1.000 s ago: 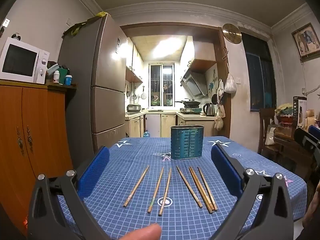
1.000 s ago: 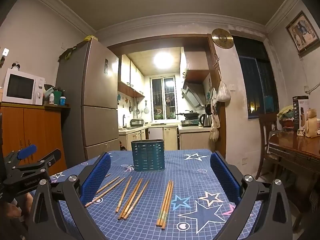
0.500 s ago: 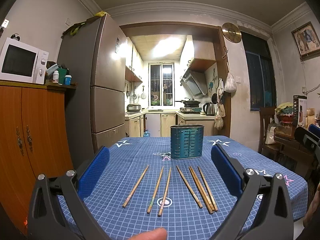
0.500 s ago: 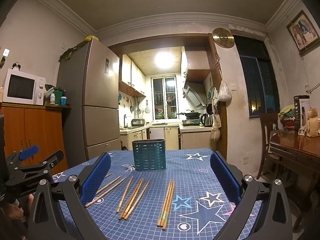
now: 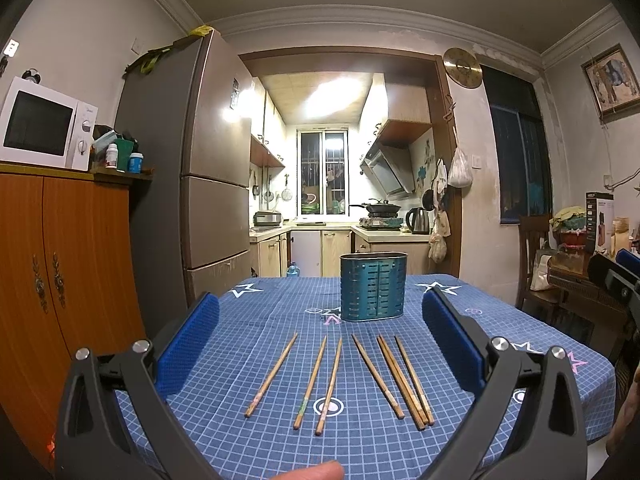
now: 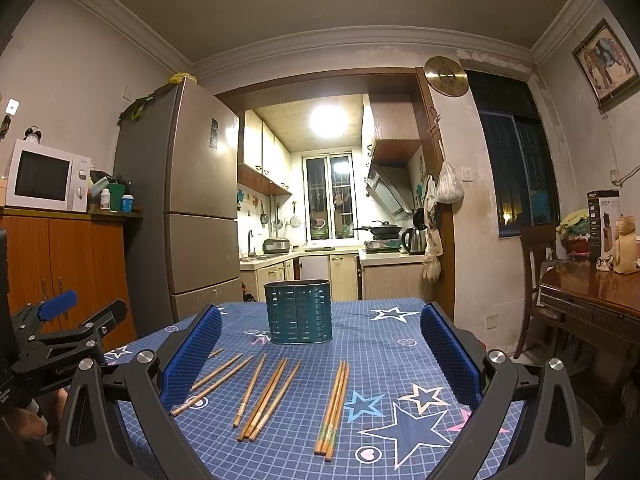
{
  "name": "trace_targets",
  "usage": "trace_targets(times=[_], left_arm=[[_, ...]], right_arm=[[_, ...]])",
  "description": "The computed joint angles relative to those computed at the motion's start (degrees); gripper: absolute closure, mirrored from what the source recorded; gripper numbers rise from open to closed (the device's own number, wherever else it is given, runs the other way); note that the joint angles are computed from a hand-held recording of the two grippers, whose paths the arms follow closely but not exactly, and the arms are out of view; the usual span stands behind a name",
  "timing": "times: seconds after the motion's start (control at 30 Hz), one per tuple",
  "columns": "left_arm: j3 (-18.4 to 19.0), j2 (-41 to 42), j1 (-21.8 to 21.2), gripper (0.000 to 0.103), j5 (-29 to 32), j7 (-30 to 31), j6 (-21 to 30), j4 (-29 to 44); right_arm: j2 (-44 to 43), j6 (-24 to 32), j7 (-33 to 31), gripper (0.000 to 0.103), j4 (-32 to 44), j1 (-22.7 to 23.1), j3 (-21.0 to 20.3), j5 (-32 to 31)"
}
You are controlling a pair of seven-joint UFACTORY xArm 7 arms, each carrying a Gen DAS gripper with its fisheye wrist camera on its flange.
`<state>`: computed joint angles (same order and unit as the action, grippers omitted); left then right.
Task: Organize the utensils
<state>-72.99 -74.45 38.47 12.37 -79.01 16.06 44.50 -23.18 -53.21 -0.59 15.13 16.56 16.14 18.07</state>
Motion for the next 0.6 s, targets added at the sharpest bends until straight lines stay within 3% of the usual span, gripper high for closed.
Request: trace_targets(times=[0.6], left_arm=[[0.2, 0.6, 0.0, 0.005, 0.1, 0.3, 0.1, -0.3]], right_arm=[[-0.2, 0.9, 1.0, 0.003, 0.2, -0.5, -0.9, -1.9]])
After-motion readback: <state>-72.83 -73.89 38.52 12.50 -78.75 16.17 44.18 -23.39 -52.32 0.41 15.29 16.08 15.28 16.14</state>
